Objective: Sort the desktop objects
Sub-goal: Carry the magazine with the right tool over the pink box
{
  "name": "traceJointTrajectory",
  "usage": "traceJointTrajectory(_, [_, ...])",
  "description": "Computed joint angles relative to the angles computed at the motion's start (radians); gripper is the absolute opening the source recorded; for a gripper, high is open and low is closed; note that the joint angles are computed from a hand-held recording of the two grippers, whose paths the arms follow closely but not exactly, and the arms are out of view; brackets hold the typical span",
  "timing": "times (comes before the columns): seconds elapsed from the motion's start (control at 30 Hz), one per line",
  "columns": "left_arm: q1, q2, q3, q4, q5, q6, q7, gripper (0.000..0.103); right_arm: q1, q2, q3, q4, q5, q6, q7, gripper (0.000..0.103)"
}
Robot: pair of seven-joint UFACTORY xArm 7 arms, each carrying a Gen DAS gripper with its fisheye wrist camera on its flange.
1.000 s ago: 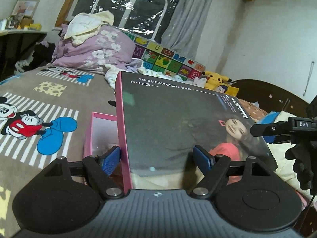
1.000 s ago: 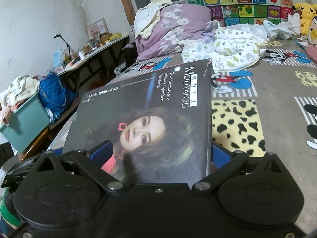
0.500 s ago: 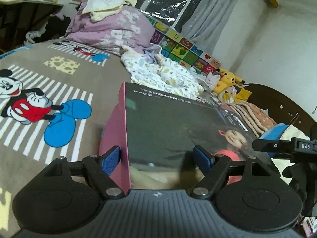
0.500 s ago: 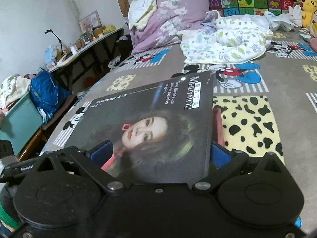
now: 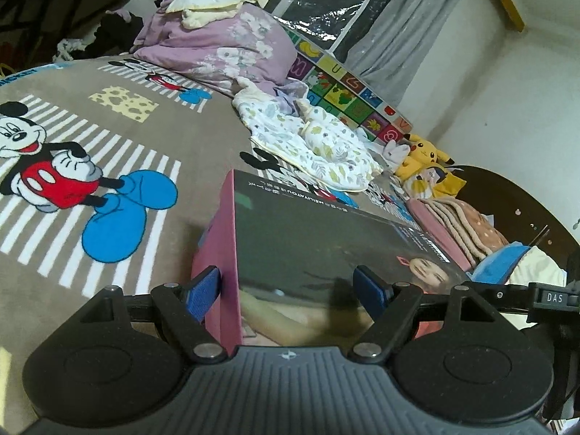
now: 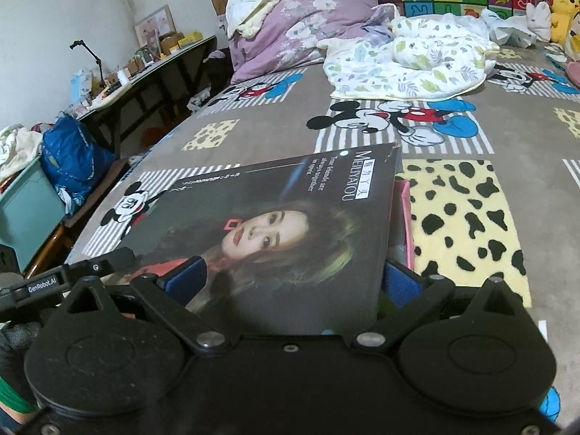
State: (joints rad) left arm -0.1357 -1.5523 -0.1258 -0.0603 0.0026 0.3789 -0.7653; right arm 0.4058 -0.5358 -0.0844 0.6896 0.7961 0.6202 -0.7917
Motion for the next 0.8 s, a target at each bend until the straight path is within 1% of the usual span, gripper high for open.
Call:
traceJointTrajectory(0.13, [-0.004,0.009,-0.017,0.015,0.005,0.017,-0.012,0.079,-0.004,-0.001,0.01,-0.01,-0.013,-0.023,0.003,0.103])
traceJointTrajectory(0.33, [-0.028,0.011,-0.033,0.055,0.008,0.11,-0.024,0.079,0.003,0.0,0.005,-0.018,-0.032,-0.035,-0.007,0.103])
traceJointTrajectory(0.4, [-0.034,0.026,-0.048,0.058,0.009,0.119,-0.035,0.079,0.001,0.005,0.007,-0.018,-0.038,-0.04,0.0,0.103])
traceJointTrajectory(0.43, [-0.034,0.033,-0.059,0.057,0.011,0.117,-0.045,0.079,0.001,0.008,0.006,-0.018,-0.038,-0.041,0.002,0.103])
traceJointTrajectory(0.67, [-0.01,0.07,-0.139,0.035,0.049,0.022,-0.155,0.079,0.006,0.021,0.005,-0.023,-0.036,-0.074,0.004,0.103])
traceJointTrajectory(0.73, [-0.004,0.068,-0.148,0.021,0.058,-0.005,-0.193,0.079,0.007,0.023,0.006,-0.027,-0.038,-0.084,0.003,0.103])
traceJointTrajectory(0.8, [-0.003,0.07,-0.146,0.017,0.072,-0.015,-0.207,0.079,0.003,0.022,0.011,-0.036,-0.05,-0.103,0.003,0.102])
